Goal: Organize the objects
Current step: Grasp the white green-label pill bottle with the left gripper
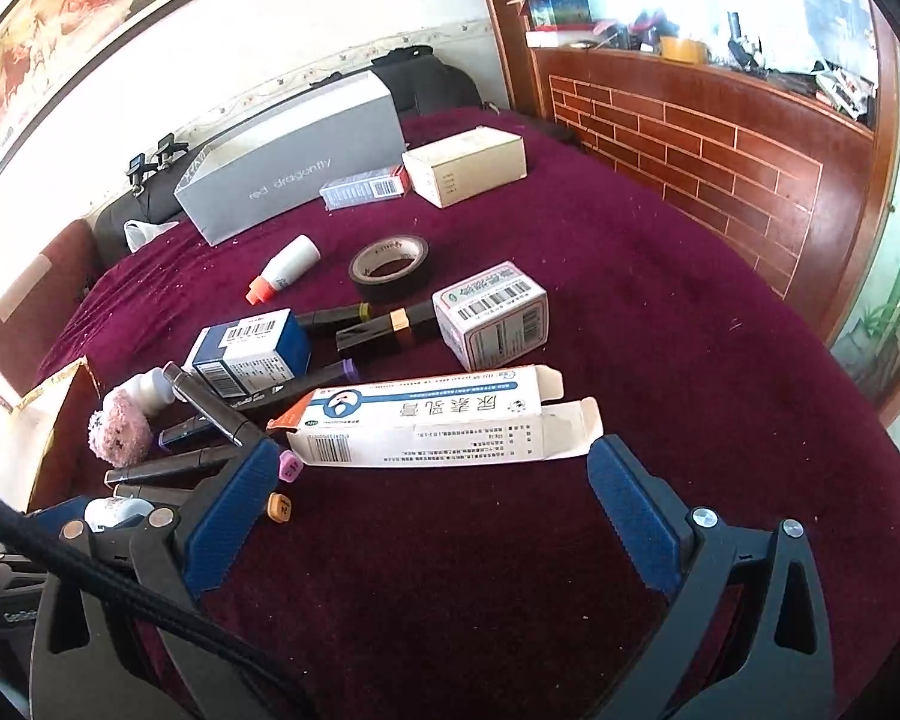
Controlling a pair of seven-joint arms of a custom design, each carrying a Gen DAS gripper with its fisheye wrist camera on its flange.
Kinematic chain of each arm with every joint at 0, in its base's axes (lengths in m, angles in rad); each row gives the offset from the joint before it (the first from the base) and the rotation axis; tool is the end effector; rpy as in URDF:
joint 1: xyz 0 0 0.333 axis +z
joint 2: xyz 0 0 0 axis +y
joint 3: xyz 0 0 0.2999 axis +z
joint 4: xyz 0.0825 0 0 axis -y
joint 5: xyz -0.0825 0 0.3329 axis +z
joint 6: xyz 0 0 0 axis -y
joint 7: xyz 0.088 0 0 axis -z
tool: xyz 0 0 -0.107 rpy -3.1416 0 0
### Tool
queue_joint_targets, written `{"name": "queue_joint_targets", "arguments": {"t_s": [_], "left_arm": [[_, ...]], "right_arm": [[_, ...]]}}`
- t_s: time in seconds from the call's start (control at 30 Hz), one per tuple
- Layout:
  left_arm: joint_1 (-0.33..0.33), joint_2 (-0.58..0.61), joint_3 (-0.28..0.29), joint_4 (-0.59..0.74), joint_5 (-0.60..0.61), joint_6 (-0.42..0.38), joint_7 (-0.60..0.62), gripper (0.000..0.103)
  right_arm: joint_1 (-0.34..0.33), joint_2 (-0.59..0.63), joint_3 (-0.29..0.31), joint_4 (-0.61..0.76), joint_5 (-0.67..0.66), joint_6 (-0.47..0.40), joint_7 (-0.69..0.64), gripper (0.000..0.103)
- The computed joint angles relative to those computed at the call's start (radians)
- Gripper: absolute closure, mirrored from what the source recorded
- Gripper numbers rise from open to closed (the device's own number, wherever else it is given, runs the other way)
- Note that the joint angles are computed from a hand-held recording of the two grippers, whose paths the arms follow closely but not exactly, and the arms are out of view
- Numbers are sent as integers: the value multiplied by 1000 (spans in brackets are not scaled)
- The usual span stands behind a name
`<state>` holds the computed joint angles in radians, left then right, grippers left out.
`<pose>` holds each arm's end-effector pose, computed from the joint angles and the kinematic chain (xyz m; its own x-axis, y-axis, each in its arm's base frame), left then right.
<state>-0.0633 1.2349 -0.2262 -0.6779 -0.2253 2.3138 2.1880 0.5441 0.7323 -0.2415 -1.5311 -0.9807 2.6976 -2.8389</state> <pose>0.7650 -0.1263 0.2651 -0.5845 -0.7994 0.1392 -0.7314 0.4448 -0.5169 0.6347 0.2631 0.2864 -0.5146 -0.8294 -0.2173 -0.5155 0.5018 -0.6946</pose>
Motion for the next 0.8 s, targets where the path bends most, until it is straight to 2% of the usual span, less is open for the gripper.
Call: {"name": "queue_joint_targets", "arguments": {"t_s": [0.07, 0.13, 0.3, 0.4, 0.43, 0.5, 0.53, 0.6, 0.7, 0.8], "left_arm": [[4, 8, -7, 9, -7, -15, -3, 5], [6, -32, 1, -80, -12, 50, -4, 5], [7, -103, 8, -225, -13, 151, 16, 5], [3, -113, 14, -247, -10, 179, 12, 11], [4, -117, 14, -254, -11, 185, 11, 17], [14, -128, 5, -273, -17, 199, 23, 42], [11, -134, 9, -281, -13, 206, 29, 50], [19, -125, 5, -248, -14, 159, 30, 52], [37, -143, -1, -266, -29, 145, 38, 52], [75, -158, -22, -271, -68, 90, 38, 52]], "right_arm": [[2, 1, -2, 1, -2, -2, 1, 0], [1, 3, 2, 5, 5, -7, -5, 0], [-3, 16, 16, 28, 37, -37, -56, 0], [3, 25, 20, 48, 51, -69, -85, 0], [5, 28, 21, 55, 55, -82, -94, 0], [10, 33, 22, 68, 61, -106, -109, 0], [11, 36, 23, 74, 64, -116, -119, 0], [18, 34, 23, 77, 66, -139, -128, 0], [21, 24, 36, 88, 58, -160, -189, 0], [-39, 20, 93, 118, 96, -72, -372, 0]]}}
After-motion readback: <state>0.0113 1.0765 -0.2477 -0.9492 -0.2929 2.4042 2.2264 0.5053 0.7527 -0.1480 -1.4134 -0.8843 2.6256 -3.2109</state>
